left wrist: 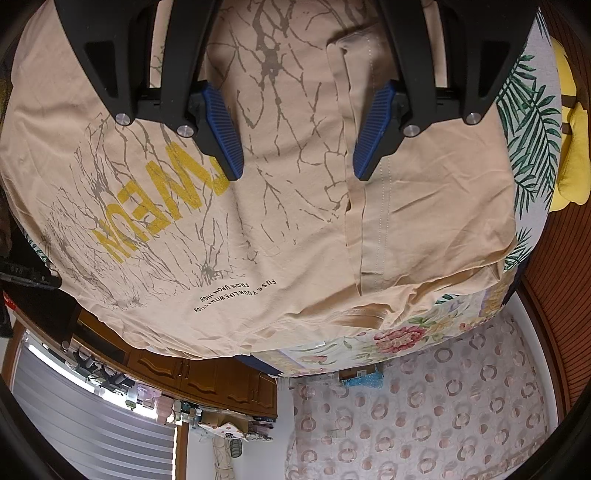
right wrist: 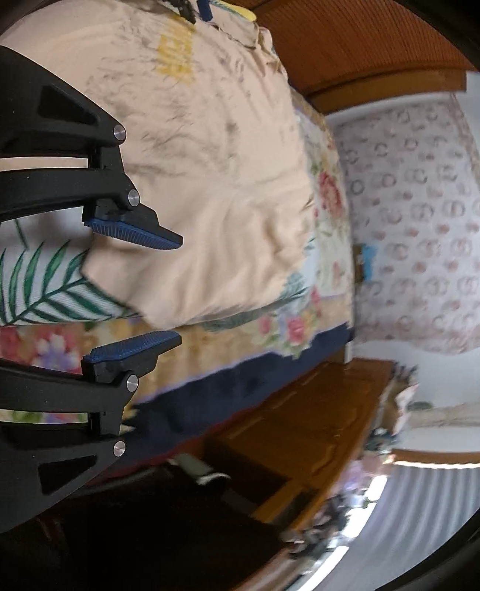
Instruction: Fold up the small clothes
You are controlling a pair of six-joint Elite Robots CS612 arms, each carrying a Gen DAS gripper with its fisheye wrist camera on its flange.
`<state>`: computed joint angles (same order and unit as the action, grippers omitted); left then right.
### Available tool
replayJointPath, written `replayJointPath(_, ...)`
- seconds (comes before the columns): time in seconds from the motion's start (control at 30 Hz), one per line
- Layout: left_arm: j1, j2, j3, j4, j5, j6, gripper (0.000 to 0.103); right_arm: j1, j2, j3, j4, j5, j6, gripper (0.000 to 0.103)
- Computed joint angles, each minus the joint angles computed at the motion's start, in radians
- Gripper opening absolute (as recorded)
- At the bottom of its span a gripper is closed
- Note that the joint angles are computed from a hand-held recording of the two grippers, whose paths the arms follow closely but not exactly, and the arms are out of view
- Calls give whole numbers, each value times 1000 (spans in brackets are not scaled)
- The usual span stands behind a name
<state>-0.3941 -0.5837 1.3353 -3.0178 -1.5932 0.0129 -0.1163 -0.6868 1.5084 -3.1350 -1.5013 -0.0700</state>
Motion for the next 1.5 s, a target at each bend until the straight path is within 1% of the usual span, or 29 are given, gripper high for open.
replayJointPath(0.07, 0, 0, 0, 0, -2, -1, 62, -5, 1, 4, 25, 12, 29, 46)
replayJointPath(0.1, 0, 0, -1, 1, 0, 0, 62, -6, 2, 5, 30, 20, 32, 44)
replayJointPath(0.13, 1, 1, -1, 1, -2, -1, 62, -8, 3, 6, 30, 27, 30, 33)
replayJointPath(0.17, 0, 0, 0, 0, -1, 0, 62, -8, 4, 5, 35, 34, 25, 28)
replayJointPath(0.2, 0, 0, -1, 1, -1, -1, 62, -8, 3, 6, 26, 35, 22, 20)
replayJointPath(0.23, 1, 1, -2, 2, -2, 0, 62, -6, 3, 8, 9, 31, 10, 7)
replayJointPath(0.3, 0, 0, -1, 1, -2, -1, 62, 0, 2, 10, -2, 21, -23, 2)
replayJointPath(0.4, 0, 0, -1, 1, -3, -1, 62, 11, 4, 8, -41, 9, -70, 0)
replayJointPath(0.47, 1, -1, 2, -5, -5, -8, 62, 18, 4, 3, -60, 14, -90, 0)
replayJointPath(0.6, -1, -12, 27, -42, 28, -33, 62, 31, 7, -26, -95, 41, -126, 0)
replayJointPath(0.7, 3, -29, 54, -93, 17, -56, 62, 48, 5, -49, -105, 90, -167, 0)
replayJointPath(0.77, 5, -42, 75, -131, 7, -71, 62, 62, 5, -62, -103, 139, -196, 0)
replayJointPath(0.83, 4, -55, 96, -164, 5, -82, 62, 79, 7, -74, -76, 184, -225, 0)
replayJointPath(0.9, 3, -66, 114, -193, 3, -88, 62, 94, 11, -80, -36, 209, -247, 0)
replayJointPath(0.97, 3, -74, 130, -223, -13, -102, 62, 103, 15, -81, 19, 250, -270, 4)
replayJointPath(1.03, 4, -78, 136, -239, -34, -122, 62, 105, 14, -79, 56, 257, -282, 23)
replayJointPath(1.07, 2, -79, 138, -246, -32, -128, 62, 101, 13, -75, 61, 265, -279, 27)
replayJointPath(1.1, -1, -82, 143, -255, -23, -129, 62, 97, 12, -73, 58, 266, -271, 31)
replayJointPath(1.17, -9, -82, 147, -270, -3, -122, 62, 84, 8, -63, 35, 253, -239, 32)
replayJointPath(1.2, -12, -83, 149, -274, 1, -122, 62, 78, 5, -58, 24, 237, -224, 35)
replayJointPath(1.37, -15, -83, 152, -286, -17, -126, 62, 53, 6, -60, 27, 125, -161, 36)
replayJointPath(1.4, -17, -83, 154, -289, -18, -122, 62, 49, 5, -57, 30, 116, -153, 38)
replayJointPath(1.43, -18, -85, 156, -290, -17, -119, 62, 44, 7, -60, 38, 110, -141, 43)
replayJointPath(1.5, -19, -87, 158, -288, -24, -111, 62, 35, 18, -75, 71, 117, -114, 44)
